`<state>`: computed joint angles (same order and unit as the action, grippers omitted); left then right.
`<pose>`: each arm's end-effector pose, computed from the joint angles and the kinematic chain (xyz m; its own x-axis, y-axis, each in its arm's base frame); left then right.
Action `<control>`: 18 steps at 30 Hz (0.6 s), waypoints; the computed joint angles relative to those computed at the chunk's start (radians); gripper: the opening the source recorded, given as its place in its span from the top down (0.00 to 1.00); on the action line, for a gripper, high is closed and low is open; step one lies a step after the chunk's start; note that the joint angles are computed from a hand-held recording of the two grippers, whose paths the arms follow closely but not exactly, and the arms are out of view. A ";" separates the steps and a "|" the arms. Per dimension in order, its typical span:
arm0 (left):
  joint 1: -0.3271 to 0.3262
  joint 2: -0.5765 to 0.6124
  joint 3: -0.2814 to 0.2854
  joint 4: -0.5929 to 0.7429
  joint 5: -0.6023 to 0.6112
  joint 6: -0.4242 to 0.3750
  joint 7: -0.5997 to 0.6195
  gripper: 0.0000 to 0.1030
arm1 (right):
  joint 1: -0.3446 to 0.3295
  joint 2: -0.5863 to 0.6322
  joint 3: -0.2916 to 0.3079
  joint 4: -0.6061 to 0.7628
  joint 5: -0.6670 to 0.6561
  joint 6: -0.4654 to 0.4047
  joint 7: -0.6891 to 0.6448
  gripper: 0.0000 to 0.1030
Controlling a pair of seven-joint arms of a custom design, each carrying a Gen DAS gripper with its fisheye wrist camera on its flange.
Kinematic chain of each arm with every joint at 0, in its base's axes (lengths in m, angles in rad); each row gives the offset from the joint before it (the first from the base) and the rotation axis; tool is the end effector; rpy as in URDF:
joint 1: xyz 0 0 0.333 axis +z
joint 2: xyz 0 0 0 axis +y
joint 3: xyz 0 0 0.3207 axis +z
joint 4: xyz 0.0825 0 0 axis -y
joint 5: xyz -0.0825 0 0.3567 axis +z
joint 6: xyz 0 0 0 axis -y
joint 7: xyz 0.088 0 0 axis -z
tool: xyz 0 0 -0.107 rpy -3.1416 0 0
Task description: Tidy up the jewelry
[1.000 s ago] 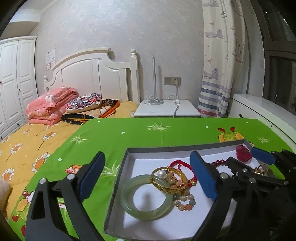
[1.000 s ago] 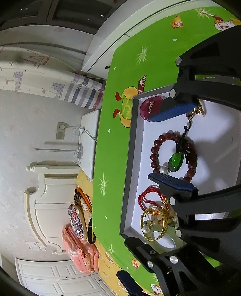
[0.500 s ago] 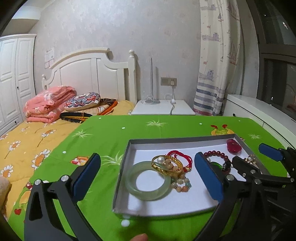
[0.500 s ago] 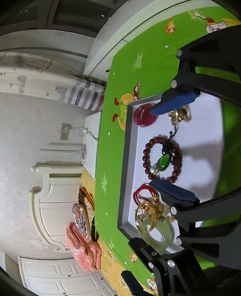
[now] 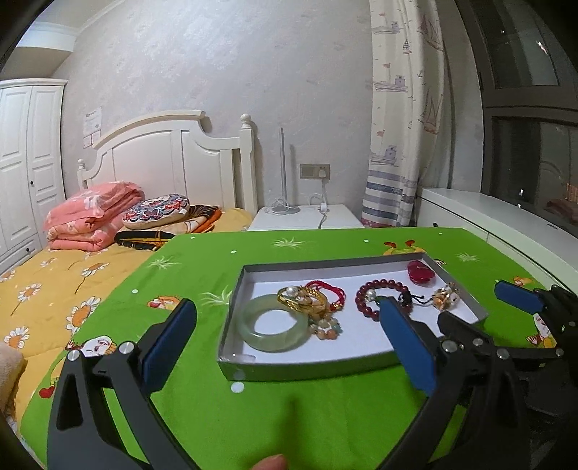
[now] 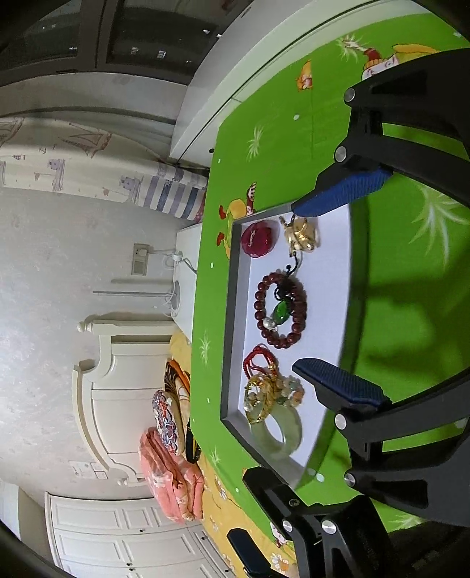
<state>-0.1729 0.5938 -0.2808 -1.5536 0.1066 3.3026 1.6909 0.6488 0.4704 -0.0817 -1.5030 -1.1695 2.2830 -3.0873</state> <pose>0.6678 -0.2758 0.4774 -0.4875 -0.8719 -0.0460 -0.3115 0.2229 -0.9237 0.5974 0.3676 0.4573 -0.3683 -0.9290 0.0360 -0.4778 0.1559 -0.8645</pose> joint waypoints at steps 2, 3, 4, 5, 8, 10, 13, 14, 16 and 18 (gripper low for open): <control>0.029 -0.009 -0.034 -0.025 0.006 0.008 0.002 0.05 | 0.005 -0.008 0.003 -0.012 -0.005 0.000 -0.001 0.26; 0.040 -0.016 -0.044 -0.036 0.008 0.010 0.001 0.05 | 0.007 -0.011 0.005 -0.018 -0.008 0.000 -0.001 0.26; 0.045 -0.017 -0.049 -0.040 0.010 0.010 0.000 0.05 | 0.009 -0.013 0.006 -0.020 -0.011 -0.002 0.000 0.26; 0.051 -0.021 -0.054 -0.046 0.011 0.010 -0.001 0.05 | 0.014 -0.015 0.007 -0.023 -0.017 -0.009 -0.001 0.26; 0.059 -0.034 -0.055 -0.069 0.014 0.021 -0.006 0.05 | 0.021 -0.023 0.014 -0.033 -0.031 -0.017 0.000 0.24; 0.063 -0.043 -0.053 -0.085 0.015 0.032 -0.011 0.05 | 0.023 -0.028 0.018 -0.039 -0.039 -0.019 0.005 0.24; 0.040 -0.064 -0.017 -0.112 0.009 0.044 -0.024 0.05 | 0.027 -0.034 0.026 -0.046 -0.049 -0.023 0.011 0.24; 0.028 -0.070 -0.002 -0.121 0.006 0.050 -0.028 0.05 | 0.028 -0.036 0.028 -0.049 -0.053 -0.023 0.015 0.24; 0.044 -0.082 -0.014 -0.143 0.016 0.064 -0.032 0.05 | 0.032 -0.040 0.033 -0.054 -0.057 -0.028 0.017 0.23; 0.081 -0.097 -0.048 -0.173 0.034 0.077 -0.040 0.05 | 0.034 -0.046 0.038 -0.061 -0.062 -0.029 0.020 0.23</control>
